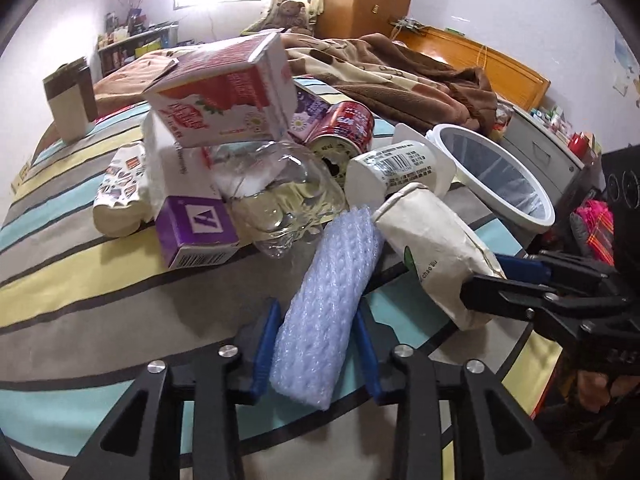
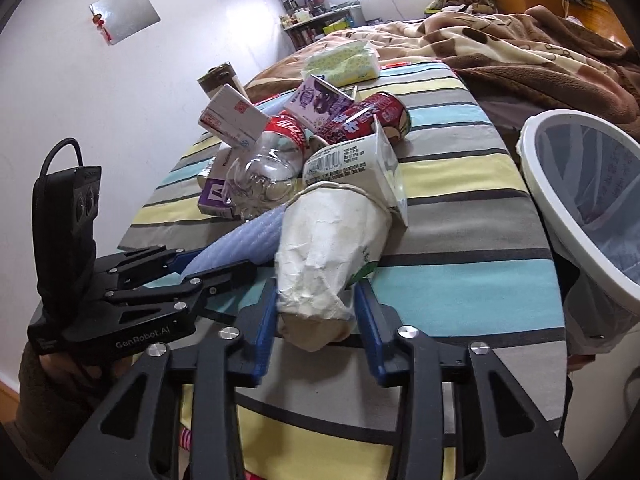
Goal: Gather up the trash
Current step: 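Close left gripper on the blue foam sleeve while right gripper closes on the paper cup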
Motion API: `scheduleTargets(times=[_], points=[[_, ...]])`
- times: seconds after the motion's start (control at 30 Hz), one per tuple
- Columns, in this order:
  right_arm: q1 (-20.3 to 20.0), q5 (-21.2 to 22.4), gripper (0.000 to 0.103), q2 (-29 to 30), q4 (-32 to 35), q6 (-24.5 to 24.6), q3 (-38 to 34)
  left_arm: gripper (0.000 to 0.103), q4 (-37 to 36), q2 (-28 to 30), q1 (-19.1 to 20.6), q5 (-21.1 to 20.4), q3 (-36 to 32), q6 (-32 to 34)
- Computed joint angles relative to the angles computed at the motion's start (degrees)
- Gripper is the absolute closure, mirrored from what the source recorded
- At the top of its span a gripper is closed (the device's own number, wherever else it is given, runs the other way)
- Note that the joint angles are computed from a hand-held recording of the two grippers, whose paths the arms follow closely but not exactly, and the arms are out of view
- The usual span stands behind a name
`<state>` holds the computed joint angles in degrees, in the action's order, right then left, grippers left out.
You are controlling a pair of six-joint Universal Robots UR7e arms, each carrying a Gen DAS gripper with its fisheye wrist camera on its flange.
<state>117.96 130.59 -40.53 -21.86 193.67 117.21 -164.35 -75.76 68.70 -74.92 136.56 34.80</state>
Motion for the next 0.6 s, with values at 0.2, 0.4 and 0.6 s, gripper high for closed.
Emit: scheduleTargets(times=[0.2, 0.4, 0.6], points=[[0.86, 0.1, 0.067, -0.83, -2.53, -0.83, 1.73, 0.074, -0.06, -1.7, 0.43, -0.98, 0.9, -2.8], [2.52, 0.52, 0.067, -2.67, -5.23, -2.68, 3.9, 0.074, -0.96, -5.3, -0.99, -2.07, 3.4, -4.45], [4.34, 3.08, 0.067, -5.33, -7.83, -4.16, 6.05, 0.074, -2.32, -8.1, -3.3, -2.85, 4.95, -7.07]])
